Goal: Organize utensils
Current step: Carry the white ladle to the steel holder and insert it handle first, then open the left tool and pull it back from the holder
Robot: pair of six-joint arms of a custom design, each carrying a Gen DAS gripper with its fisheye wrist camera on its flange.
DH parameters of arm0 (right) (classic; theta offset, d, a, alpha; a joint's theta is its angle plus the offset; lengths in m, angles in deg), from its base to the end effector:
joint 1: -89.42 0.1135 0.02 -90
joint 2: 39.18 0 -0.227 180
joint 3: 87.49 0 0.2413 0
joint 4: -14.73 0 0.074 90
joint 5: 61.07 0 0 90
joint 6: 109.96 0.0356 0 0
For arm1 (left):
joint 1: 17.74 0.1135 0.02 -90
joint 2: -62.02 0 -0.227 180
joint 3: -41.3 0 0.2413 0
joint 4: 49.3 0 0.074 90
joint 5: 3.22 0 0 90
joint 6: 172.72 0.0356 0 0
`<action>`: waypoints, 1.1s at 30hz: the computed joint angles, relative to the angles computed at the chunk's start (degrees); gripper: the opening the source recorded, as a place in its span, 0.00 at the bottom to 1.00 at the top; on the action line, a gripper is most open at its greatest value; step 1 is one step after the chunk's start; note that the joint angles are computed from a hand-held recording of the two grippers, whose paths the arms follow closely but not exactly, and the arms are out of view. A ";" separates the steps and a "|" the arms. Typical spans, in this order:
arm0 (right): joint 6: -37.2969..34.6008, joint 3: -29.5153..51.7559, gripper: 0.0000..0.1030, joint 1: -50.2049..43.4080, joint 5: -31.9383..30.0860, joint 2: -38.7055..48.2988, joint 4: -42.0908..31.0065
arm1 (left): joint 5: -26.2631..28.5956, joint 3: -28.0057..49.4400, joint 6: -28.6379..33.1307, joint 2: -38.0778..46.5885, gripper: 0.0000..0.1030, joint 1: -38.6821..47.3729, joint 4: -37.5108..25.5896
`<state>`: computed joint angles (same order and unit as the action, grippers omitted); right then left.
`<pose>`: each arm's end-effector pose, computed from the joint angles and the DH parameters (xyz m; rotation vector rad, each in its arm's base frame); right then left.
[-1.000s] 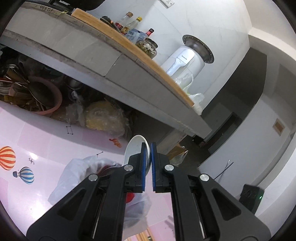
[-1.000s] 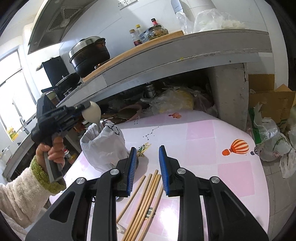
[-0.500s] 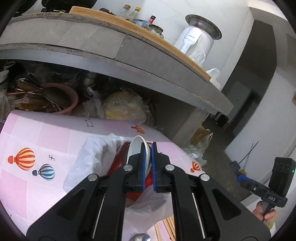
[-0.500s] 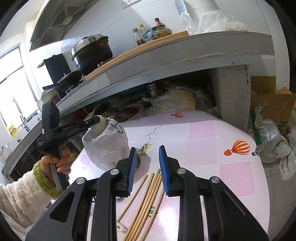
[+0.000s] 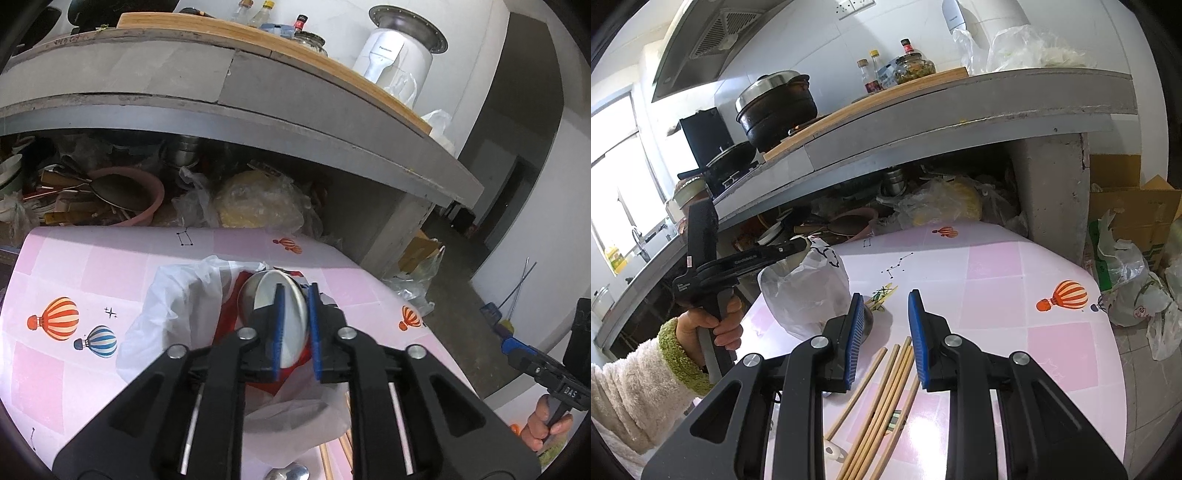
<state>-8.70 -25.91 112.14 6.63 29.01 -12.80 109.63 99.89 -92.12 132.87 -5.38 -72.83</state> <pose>0.2382 0.1144 0.2365 -0.4491 2.1696 0.7567 0.2647 0.0439 0.2142 -0.1880 2.1598 -0.4071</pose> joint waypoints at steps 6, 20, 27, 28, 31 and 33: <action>-0.30 -0.35 0.24 -0.57 0.01 -1.79 -1.31 | 2.54 -0.03 -0.74 -1.07 0.31 0.98 -1.29; 0.19 -0.87 0.37 3.04 2.25 -4.75 -3.46 | 6.14 -4.44 3.75 -23.96 0.60 8.31 -14.42; -0.09 -1.80 0.52 8.14 5.86 -5.70 -4.78 | 13.93 -6.96 11.48 -38.66 0.67 19.51 -29.25; -0.08 -2.20 0.52 9.25 6.66 -5.91 -4.85 | 15.31 -7.36 13.25 -40.60 0.68 21.71 -31.65; -0.12 -2.74 0.52 11.85 7.98 -5.77 -5.05 | 17.67 -8.69 18.52 -44.92 0.71 26.63 -37.41; -0.14 -3.51 0.52 13.26 8.09 -5.73 -4.87 | 19.40 -9.61 22.05 -46.26 0.73 29.81 -40.94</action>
<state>-8.84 -29.42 125.40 14.72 23.28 -17.67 129.03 90.28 -70.07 86.61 24.44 -113.77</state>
